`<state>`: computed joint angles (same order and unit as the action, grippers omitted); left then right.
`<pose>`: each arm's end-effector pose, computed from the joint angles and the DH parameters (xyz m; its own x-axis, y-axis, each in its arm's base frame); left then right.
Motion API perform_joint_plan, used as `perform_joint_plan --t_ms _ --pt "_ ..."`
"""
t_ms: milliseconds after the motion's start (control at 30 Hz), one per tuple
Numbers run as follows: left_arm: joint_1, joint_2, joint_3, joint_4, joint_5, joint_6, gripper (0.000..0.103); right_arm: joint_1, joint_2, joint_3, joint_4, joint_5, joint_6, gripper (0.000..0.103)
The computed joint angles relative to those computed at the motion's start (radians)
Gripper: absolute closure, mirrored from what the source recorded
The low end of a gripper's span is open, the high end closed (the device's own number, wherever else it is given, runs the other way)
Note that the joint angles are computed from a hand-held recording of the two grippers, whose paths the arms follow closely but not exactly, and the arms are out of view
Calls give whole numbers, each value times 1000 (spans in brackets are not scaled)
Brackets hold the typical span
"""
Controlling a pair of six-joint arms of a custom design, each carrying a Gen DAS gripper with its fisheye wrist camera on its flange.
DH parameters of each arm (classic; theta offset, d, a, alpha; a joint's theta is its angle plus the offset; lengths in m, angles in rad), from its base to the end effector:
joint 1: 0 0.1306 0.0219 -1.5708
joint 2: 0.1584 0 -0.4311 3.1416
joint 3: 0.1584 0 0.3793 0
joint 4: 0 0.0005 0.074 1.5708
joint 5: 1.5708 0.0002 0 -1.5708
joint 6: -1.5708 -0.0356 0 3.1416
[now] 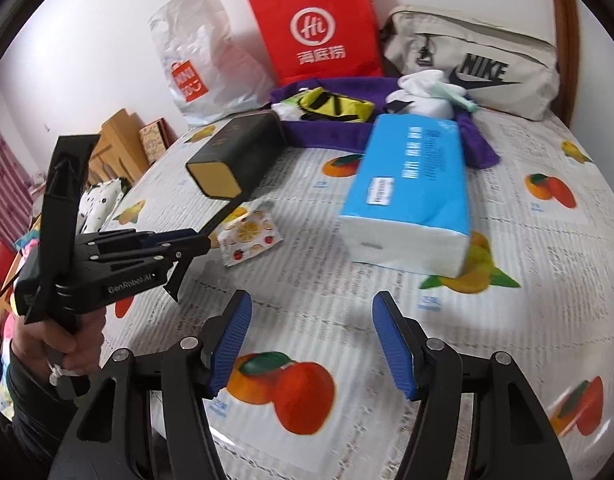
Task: Organize soft objects
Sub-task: 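Lift the watch strap with the left gripper while the right grasps the fruit-print packet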
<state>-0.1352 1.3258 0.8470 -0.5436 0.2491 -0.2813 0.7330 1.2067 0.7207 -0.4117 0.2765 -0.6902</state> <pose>0.3730 -0.0601 0.2926 -0.7407 0.3723 -0.5592 0.4826 0.8740 -0.0574 0.2570 0.2176 0.2907 -0.7774 0.1243 -0.6166 -0.0288 0.9722 0.2323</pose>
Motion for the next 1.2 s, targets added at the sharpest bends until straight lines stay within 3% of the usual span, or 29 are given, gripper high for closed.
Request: perform_joint_plan --t_ms 300,367,733,933,1033,1067,1167,1200 --pt "88 50 22 8 -7 -6 83 6 154 98 65 -49 132 38" --pt "106 64 32 4 8 -7 83 7 189 125 59 -31 140 31" --pt "154 102 68 -23 62 -20 83 -46 353 233 67 -68 199 27" --pt "165 110 73 -31 88 -14 83 -31 408 282 45 -3 263 22" --pt "162 106 68 -28 81 -14 83 -30 404 269 76 -13 277 30" --pt "160 104 66 -25 78 -11 83 -31 400 264 84 -12 278 41" --pt "160 100 60 -19 78 -1 83 -31 394 256 90 -8 292 53" --pt "161 99 59 -19 79 1 83 -30 390 252 92 -9 292 63"
